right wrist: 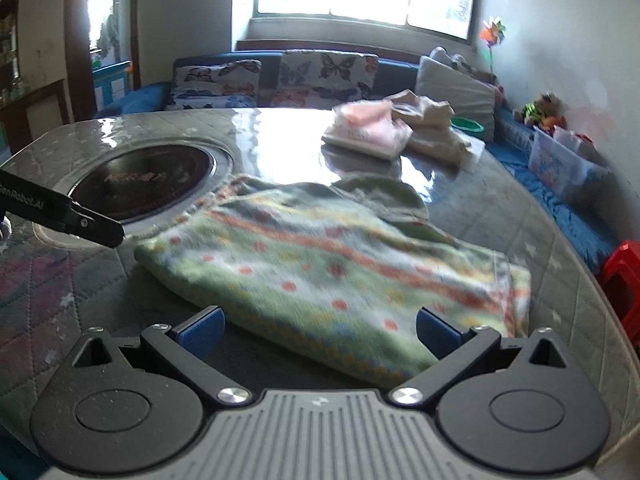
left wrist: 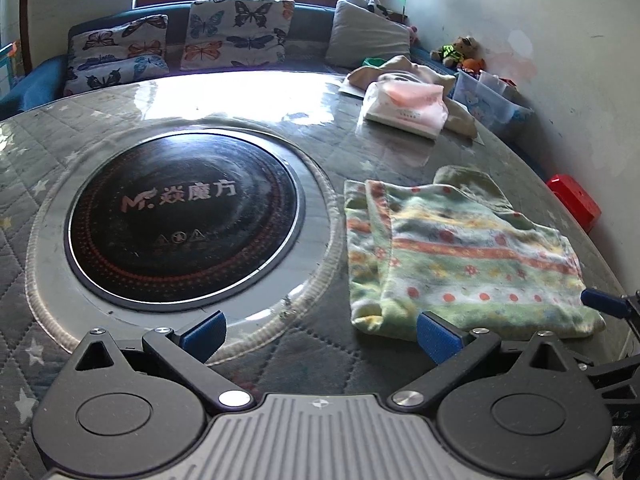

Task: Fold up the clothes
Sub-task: 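Withdraw both open grippers from the folded shirt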

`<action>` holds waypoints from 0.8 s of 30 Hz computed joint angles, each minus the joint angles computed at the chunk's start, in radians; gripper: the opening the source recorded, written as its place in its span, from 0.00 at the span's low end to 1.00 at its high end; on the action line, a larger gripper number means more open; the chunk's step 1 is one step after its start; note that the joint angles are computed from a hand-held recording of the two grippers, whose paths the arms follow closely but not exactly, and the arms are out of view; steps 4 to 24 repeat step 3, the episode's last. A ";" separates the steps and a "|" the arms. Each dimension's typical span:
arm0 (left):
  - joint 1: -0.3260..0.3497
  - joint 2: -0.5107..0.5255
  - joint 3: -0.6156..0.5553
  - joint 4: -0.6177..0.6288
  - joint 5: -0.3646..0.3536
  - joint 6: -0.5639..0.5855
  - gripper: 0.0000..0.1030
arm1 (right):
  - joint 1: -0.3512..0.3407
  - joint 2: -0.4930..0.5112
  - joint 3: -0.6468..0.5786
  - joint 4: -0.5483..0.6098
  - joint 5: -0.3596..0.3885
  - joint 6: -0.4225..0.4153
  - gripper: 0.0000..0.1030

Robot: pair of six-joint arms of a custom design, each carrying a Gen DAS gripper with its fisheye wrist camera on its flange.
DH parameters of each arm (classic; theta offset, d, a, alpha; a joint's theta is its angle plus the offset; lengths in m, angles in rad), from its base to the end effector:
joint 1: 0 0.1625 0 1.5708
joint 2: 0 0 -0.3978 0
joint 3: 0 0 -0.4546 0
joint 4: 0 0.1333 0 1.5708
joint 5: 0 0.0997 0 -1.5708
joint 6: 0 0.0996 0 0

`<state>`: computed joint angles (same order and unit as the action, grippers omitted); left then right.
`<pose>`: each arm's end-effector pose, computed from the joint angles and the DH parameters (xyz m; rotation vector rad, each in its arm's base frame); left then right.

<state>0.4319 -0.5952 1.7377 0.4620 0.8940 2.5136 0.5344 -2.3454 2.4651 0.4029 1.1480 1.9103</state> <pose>-0.2958 -0.3518 -0.1022 0.6731 2.5161 -0.6806 -0.0852 -0.2528 0.2608 0.4802 -2.1389 0.9551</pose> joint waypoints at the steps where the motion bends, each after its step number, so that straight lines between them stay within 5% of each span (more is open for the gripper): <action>1: 0.000 -0.003 0.001 -0.002 -0.006 -0.001 1.00 | 0.024 0.010 -0.005 -0.008 0.016 0.004 1.00; 3: 0.001 -0.008 0.004 -0.006 -0.018 -0.003 1.00 | 0.090 0.047 -0.023 -0.041 0.062 0.030 1.00; 24: 0.001 -0.008 0.004 -0.006 -0.018 -0.003 1.00 | 0.090 0.047 -0.023 -0.041 0.062 0.030 1.00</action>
